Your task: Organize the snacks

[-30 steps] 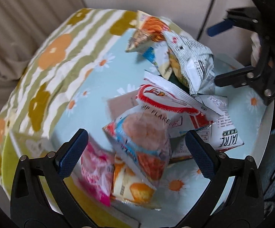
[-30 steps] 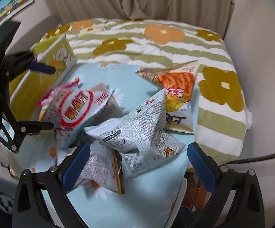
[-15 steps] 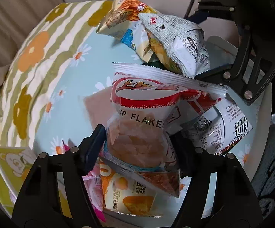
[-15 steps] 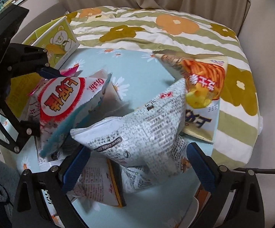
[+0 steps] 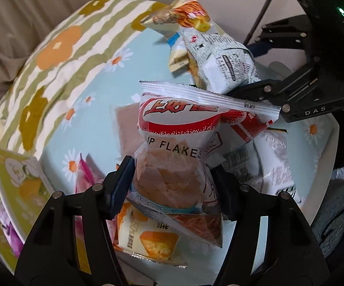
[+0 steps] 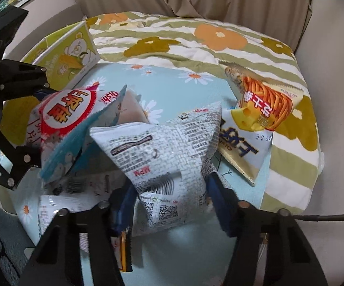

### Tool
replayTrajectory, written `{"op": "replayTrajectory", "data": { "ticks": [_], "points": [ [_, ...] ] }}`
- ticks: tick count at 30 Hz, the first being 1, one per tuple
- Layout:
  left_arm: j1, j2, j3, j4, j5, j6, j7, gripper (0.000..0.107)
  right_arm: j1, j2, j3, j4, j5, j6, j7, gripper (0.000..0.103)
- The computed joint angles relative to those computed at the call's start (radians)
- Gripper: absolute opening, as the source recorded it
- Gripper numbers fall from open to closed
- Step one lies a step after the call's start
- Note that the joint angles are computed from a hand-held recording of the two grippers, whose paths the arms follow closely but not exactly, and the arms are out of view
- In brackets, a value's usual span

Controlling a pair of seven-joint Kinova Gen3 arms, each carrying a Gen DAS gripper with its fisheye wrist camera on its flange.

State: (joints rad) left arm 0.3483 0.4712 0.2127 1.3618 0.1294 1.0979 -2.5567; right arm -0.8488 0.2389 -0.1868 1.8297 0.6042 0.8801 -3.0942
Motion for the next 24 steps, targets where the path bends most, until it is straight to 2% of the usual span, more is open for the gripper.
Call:
{"op": "replayTrajectory", "data": {
  "ticks": [6,12,24],
  "points": [
    [-0.010,-0.034,-0.008,0.026,0.014,-0.019,0.035,0.060,-0.030,-0.007,-0.007,-0.011,0.041,0.046,-0.022,0.040],
    [-0.025,-0.077,-0.009,0.055,0.031,-0.042,0.065,0.060,-0.049,-0.029,-0.026,-0.015,0.078,0.077,-0.059,0.040],
    [-0.076,-0.208,-0.021,0.119,0.122,-0.074,0.173,0.060,-0.085,-0.106,-0.091,-0.080,0.163,0.227,-0.103,0.040]
  ]
}}
